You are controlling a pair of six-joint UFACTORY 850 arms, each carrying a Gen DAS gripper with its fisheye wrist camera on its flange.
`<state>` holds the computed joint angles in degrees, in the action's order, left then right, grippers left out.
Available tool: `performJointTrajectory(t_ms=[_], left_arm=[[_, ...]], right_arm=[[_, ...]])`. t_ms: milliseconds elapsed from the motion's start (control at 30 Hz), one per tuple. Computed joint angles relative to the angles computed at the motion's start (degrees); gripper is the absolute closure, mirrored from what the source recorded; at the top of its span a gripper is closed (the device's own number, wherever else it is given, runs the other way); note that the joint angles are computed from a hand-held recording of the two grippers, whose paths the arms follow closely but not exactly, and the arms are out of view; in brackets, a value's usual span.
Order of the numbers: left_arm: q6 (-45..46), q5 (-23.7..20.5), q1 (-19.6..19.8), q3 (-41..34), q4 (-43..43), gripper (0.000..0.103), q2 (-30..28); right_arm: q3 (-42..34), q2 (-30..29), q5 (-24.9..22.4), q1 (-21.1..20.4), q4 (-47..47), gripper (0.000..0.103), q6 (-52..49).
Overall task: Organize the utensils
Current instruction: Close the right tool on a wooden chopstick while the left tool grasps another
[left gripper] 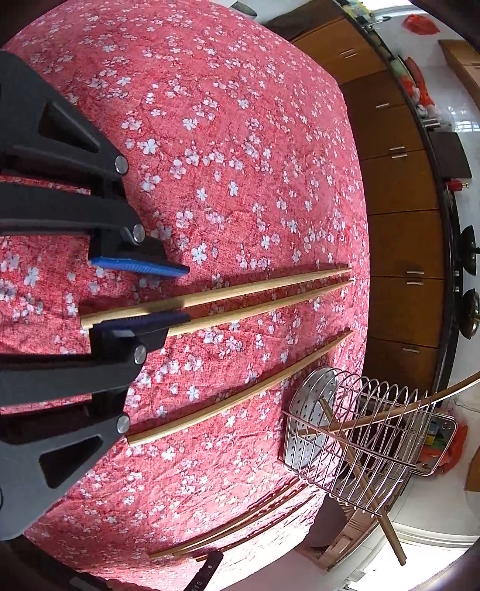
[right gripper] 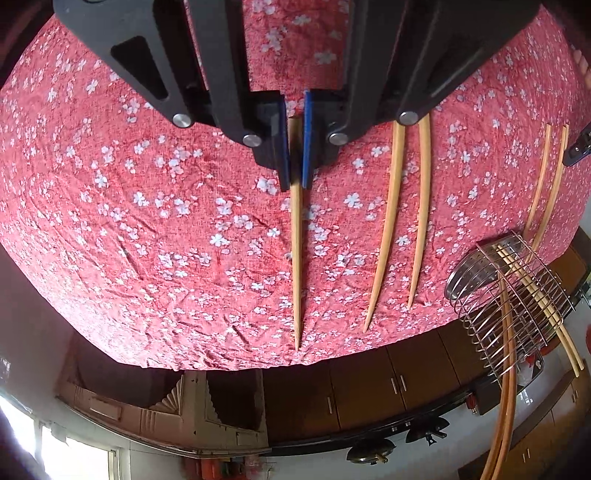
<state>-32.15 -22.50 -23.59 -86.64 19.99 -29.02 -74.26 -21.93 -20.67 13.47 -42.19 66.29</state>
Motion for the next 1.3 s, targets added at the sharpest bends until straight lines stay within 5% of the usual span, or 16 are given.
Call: performJointTrajectory(t_ms=[233, 467, 667, 1000, 1133, 1300], left_arm=[[-5.65, -3.91, 1.36, -6.86, 4.41, 0.096, -4.68], [-6.43, -0.79, 2.40, -5.05, 8.01, 0.095, -3.99], [-5.71, 1.89, 2.81, -1.49, 6.60, 0.069, -1.62], [-2.06, 2.91, 4.03, 1.86, 4.82, 0.067, 0.64], [-5.00, 1.84, 2.96, 2.65, 9.19, 0.072, 1.13], [-10.26, 1.15, 2.58, 3.42, 12.73, 0.095, 1.65]], right_arm=[[-3.00, -2.39, -2.01, -1.50, -2.05, 0.095, 2.05], [-2.55, -2.52, -2.19, -1.86, -7.05, 0.095, 6.34], [-2.16, -2.26, -1.43, -2.06, -6.72, 0.094, 6.65], [-2.16, -2.21, -2.56, -1.52, -7.47, 0.094, 6.91], [-1.58, -1.81, -3.10, -1.13, -8.22, 0.094, 7.32], [-0.07, -0.74, -1.80, -1.23, -8.25, 0.094, 8.07]])
